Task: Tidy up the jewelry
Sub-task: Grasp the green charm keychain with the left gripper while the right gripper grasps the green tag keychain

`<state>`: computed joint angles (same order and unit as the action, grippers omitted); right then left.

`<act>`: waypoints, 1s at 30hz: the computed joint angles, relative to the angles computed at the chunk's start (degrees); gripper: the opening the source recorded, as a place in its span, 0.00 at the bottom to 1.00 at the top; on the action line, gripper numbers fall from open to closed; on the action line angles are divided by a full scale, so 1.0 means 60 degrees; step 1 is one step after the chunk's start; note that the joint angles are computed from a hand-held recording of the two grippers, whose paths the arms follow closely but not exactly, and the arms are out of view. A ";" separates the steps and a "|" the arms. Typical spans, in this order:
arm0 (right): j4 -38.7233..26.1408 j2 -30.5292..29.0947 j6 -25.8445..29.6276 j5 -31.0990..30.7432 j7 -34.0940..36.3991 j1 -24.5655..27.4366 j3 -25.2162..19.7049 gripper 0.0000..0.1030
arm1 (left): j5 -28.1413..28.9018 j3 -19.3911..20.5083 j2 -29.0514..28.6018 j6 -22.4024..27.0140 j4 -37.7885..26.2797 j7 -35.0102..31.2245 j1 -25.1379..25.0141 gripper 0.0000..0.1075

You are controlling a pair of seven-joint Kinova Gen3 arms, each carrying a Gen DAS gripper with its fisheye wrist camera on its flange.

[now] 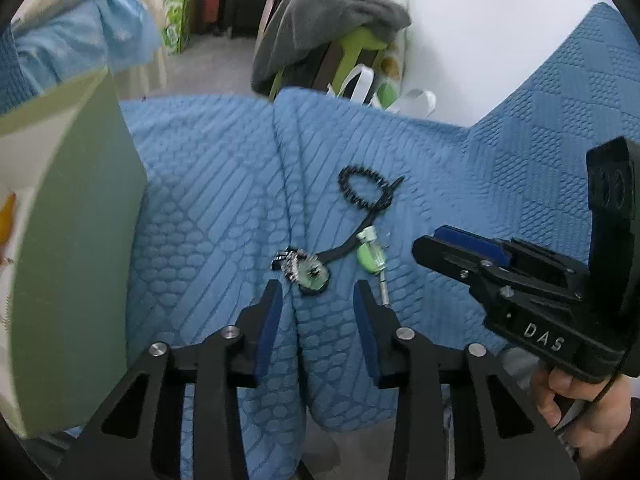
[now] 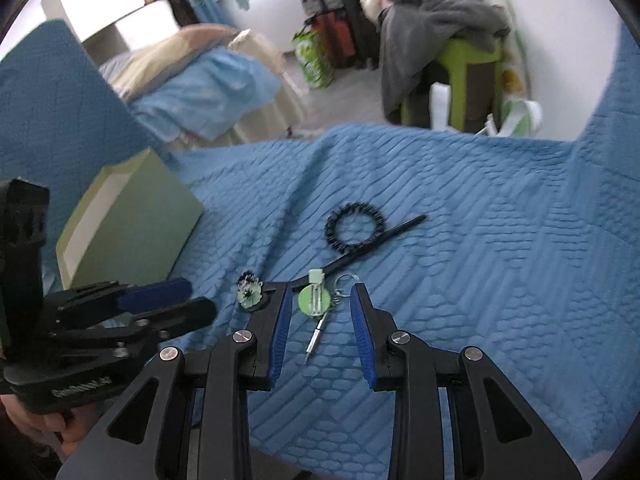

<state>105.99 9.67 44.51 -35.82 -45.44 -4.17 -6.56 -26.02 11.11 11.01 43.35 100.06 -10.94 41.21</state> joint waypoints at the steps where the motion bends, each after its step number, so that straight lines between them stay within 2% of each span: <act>1: -0.0081 0.0117 -0.0016 0.0226 -0.0124 -0.0143 -0.0023 0.27 | 0.0076 -0.0001 0.0053 -0.0027 0.0016 -0.0049 -0.0052 0.34; 6: -0.0404 0.0561 0.0051 0.0687 -0.0298 -0.0409 -0.0213 0.25 | 0.0145 -0.0076 0.0171 -0.0106 0.0070 -0.0166 -0.0091 0.34; 9: -0.0462 0.0635 -0.0187 0.1539 -0.0899 -0.0846 -0.0195 0.25 | -0.0008 -0.0129 0.0244 -0.0004 0.0018 -0.0197 -0.0021 0.34; 10: -0.0507 0.0669 -0.0216 0.1812 -0.1124 -0.0970 -0.0187 0.23 | 0.0013 -0.0126 0.0264 -0.0006 0.0003 -0.0274 -0.0037 0.34; 13: -0.0514 0.0737 -0.0346 0.2164 -0.1479 -0.1083 -0.0255 0.08 | 0.0029 -0.0148 0.0294 -0.0090 -0.0024 -0.0428 -0.0051 0.34; 17: -0.0372 0.0558 -0.0445 0.1401 -0.0883 -0.0567 -0.0466 0.05 | 0.0135 -0.0165 0.0466 -0.0127 -0.0147 -0.0748 -0.0094 0.34; 23: -0.0332 0.0423 -0.0490 0.0771 -0.0693 -0.0179 -0.0322 0.05 | 0.0138 -0.0296 0.0851 -0.0037 -0.0450 -0.1154 0.0057 0.34; 27: -0.0321 0.0398 -0.0421 0.0560 -0.0655 -0.0070 -0.0252 0.05 | -0.0060 -0.0481 0.1174 0.0320 -0.0775 -0.1285 0.0302 0.33; 30: -0.0481 0.0590 -0.0035 0.0647 -0.0666 -0.0067 -0.0225 0.05 | -0.0030 -0.0560 0.1368 0.0441 -0.0900 -0.1406 0.0328 0.30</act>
<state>103.11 13.21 44.30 -31.93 -49.43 -4.58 -7.91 -26.19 7.75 19.22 45.99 94.66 -19.37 43.17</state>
